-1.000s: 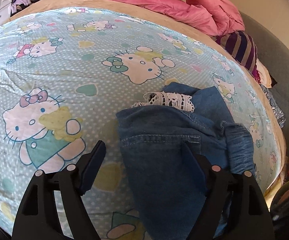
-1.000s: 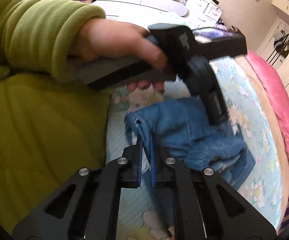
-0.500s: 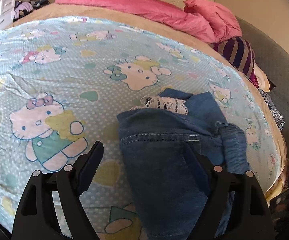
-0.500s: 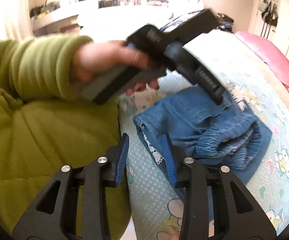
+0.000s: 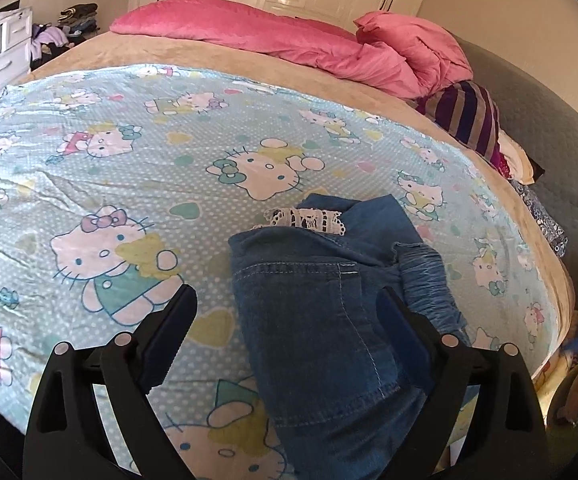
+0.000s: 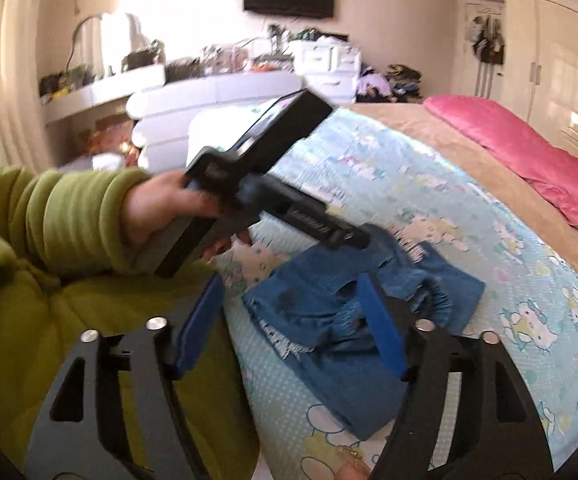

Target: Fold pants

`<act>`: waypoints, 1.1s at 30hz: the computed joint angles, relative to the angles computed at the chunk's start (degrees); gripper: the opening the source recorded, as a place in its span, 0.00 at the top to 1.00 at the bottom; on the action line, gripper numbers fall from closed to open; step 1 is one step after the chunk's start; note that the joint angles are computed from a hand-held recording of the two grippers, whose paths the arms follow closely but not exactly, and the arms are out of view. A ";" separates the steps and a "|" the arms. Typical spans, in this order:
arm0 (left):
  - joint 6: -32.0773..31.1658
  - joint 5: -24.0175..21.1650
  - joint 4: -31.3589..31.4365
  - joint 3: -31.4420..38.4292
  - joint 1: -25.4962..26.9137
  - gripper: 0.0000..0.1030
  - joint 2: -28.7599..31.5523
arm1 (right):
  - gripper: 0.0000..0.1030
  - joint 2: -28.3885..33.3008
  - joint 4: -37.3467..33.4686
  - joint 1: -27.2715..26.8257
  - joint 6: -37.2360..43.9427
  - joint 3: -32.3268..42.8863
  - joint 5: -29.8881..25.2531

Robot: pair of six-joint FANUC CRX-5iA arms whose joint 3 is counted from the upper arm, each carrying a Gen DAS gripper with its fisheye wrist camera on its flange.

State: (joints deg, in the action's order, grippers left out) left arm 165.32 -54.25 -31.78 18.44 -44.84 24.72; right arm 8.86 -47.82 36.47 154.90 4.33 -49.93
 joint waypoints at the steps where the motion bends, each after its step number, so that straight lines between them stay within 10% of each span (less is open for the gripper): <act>1: 0.32 -0.61 -0.32 0.13 -0.26 0.09 -0.17 | 0.31 0.03 -0.37 -0.20 -0.10 -0.05 0.73; 17: 3.30 -7.50 -4.44 1.79 -3.67 0.04 -1.27 | 0.13 -0.06 -0.93 -2.01 -11.65 -0.83 12.41; 33: 1.82 -8.30 -2.65 2.36 -3.12 0.04 0.11 | 0.12 4.77 14.68 1.02 -33.42 -0.25 18.03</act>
